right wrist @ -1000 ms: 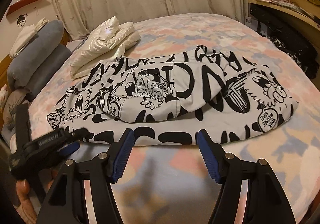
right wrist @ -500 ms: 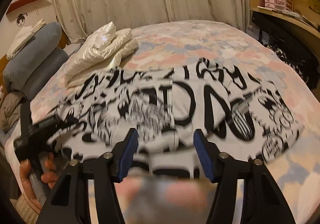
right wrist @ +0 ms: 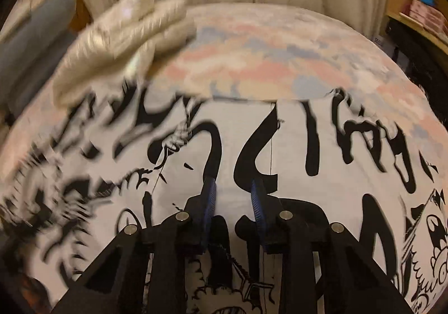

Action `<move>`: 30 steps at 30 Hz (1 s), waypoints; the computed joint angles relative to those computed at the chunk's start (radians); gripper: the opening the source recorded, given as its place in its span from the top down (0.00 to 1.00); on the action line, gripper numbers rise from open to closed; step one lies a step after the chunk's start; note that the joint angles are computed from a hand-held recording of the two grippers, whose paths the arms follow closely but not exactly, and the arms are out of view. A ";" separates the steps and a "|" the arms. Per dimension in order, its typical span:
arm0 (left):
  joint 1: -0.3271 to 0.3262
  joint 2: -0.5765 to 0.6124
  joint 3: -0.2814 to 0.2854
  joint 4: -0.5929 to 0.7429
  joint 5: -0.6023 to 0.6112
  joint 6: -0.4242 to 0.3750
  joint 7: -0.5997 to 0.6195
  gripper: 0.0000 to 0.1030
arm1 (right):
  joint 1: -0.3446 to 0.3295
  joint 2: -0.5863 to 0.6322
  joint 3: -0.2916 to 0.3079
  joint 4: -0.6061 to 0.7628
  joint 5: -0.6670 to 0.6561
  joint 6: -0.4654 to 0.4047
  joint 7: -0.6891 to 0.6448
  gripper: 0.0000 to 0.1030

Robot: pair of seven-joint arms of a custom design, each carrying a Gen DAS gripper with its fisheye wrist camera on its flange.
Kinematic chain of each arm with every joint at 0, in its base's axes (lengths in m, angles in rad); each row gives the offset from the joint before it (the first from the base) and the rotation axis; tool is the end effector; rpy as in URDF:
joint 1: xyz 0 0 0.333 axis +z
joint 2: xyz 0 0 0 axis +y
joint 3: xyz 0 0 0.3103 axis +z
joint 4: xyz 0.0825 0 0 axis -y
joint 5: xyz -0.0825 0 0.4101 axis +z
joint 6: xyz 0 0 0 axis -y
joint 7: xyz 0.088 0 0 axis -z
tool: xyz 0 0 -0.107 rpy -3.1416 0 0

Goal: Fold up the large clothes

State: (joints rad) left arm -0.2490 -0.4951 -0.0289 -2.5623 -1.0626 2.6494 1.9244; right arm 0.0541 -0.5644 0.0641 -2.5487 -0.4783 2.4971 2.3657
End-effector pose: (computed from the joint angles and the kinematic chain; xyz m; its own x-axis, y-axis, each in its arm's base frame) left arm 0.4398 -0.1013 0.4695 -0.0292 -0.7525 0.6580 -0.8470 -0.3310 -0.4161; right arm 0.4380 0.0561 0.4988 -0.3685 -0.9290 0.0344 -0.7518 0.2761 -0.5988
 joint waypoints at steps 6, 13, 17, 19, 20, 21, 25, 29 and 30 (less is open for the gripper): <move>0.020 -0.046 -0.023 -0.018 0.086 0.011 -0.035 0.75 | -0.011 0.008 0.018 -0.021 -0.049 0.029 0.009 0.73; -0.021 -0.109 -0.067 0.001 0.238 0.122 -0.010 0.89 | 0.033 -0.091 0.017 -0.101 0.010 0.030 0.045 0.73; -0.055 -0.133 -0.088 0.015 0.319 0.170 -0.026 0.89 | 0.055 -0.146 0.030 -0.126 0.037 -0.012 0.047 0.74; -0.062 -0.130 -0.101 0.029 0.364 0.181 -0.049 0.89 | 0.068 -0.161 0.025 -0.130 0.056 -0.026 0.041 0.74; -0.065 -0.130 -0.109 0.034 0.386 0.186 -0.062 0.89 | 0.079 -0.172 0.018 -0.135 0.071 -0.031 0.032 0.74; -0.067 -0.134 -0.113 0.038 0.407 0.186 -0.074 0.89 | 0.089 -0.185 0.009 -0.141 0.088 -0.032 0.026 0.74; -0.078 -0.146 -0.135 0.053 0.481 0.182 -0.122 0.89 | 0.126 -0.244 -0.024 -0.177 0.160 -0.036 -0.007 0.73; -0.077 -0.160 -0.174 0.079 0.560 0.161 -0.176 0.89 | 0.147 -0.317 -0.053 -0.223 0.228 -0.031 -0.039 0.73; -0.081 -0.158 -0.181 0.091 0.575 0.156 -0.190 0.89 | 0.153 -0.340 -0.062 -0.236 0.247 -0.032 -0.049 0.73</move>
